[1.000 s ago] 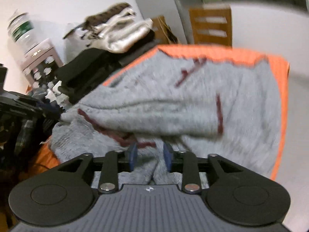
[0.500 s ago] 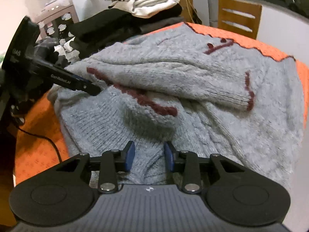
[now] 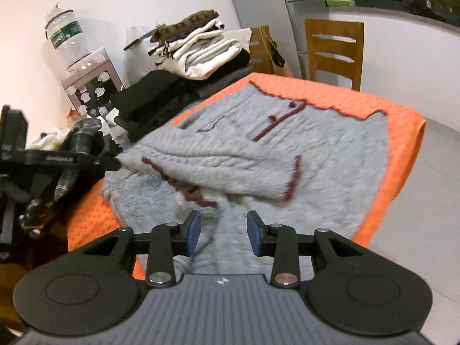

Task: Fold clothes
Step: 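Fold the hem up toward the collar with both grippers and release, then move both open grippers back above the folded cardigan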

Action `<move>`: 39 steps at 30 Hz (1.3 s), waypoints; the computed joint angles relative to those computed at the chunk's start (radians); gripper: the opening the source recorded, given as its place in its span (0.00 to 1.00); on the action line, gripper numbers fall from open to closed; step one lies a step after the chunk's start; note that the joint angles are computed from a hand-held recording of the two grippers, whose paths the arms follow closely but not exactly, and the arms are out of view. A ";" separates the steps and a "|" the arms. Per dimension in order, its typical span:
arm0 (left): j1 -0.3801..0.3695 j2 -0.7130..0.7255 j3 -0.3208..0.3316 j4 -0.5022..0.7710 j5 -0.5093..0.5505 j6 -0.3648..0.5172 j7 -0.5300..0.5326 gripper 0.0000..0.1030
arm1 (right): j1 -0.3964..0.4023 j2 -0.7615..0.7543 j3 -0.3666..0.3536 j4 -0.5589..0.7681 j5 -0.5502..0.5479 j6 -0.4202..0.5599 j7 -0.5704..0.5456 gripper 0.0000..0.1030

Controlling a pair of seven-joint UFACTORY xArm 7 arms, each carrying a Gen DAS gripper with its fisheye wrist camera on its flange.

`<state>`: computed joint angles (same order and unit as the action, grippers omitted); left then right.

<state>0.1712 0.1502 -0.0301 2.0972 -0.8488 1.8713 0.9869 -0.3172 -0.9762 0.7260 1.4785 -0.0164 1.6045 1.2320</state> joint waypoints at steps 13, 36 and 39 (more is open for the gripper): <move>-0.079 -0.619 0.081 -0.606 0.089 -0.208 -0.247 0.68 | 0.238 -0.226 -0.284 -0.016 0.003 0.196 -0.314 0.41; -0.256 -0.732 -0.465 -0.758 0.204 -0.796 -0.744 0.75 | 0.413 -0.244 -0.918 -0.076 -0.068 0.063 -1.035 0.44; -0.247 -0.646 -0.583 -0.707 0.259 -0.909 -0.848 0.75 | 0.475 -0.192 -1.026 -0.027 -0.071 0.039 -1.179 0.45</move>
